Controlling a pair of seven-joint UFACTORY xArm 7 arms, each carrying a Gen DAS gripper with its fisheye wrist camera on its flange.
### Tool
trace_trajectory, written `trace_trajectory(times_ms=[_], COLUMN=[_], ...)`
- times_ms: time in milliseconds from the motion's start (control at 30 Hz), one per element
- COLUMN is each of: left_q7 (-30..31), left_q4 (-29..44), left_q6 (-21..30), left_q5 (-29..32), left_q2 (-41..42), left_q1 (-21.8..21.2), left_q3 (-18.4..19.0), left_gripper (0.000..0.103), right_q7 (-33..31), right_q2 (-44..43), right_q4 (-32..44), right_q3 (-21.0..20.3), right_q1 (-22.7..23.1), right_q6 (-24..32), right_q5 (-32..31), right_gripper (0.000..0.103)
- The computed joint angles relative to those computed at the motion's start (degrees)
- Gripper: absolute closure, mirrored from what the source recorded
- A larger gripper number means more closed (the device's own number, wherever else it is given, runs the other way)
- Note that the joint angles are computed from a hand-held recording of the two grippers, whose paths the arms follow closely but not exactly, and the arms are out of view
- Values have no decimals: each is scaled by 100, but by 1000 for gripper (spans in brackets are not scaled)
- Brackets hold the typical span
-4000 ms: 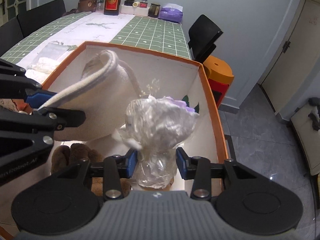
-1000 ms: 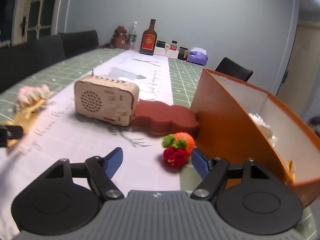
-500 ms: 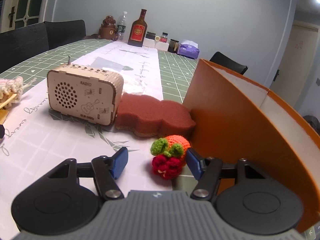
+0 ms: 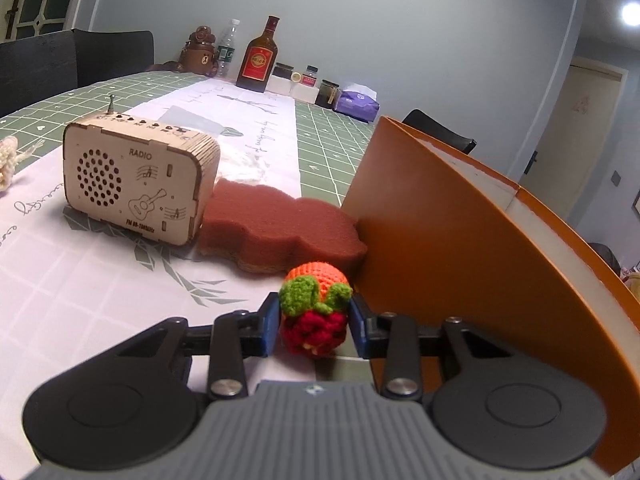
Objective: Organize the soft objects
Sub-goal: 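Grasp the yellow cloth with the left tool while the right tool grasps the knitted strawberry, then carry the yellow cloth and knitted strawberry into the orange box and release both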
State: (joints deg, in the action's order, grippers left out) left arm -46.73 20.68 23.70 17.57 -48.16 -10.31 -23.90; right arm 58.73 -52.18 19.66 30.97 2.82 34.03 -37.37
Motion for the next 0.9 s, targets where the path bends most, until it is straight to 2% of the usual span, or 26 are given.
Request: trace_trajectory(times_ms=[300,567,900], left_q7=[123,388,696], left_q4=[-196,-383,-418], left_q6=[-110,-106,-162], left_q5=[-156,-479,-931], left_q2=[-330,-852,-1348], left_q1=[-265,-755,-1403], left_q3=[152,306,369], left_gripper=[98,98,98], right_q7=[-332,-705,-1099], right_q2=[-362,-1058,-2057], right_q4=[-188,-426,-512], right_q3=[-337,-601,-572], right_q1=[436,1110,1658], right_q6=[-161,-248,195], right_q5=[376,1189,1881], right_gripper=[68,68,68])
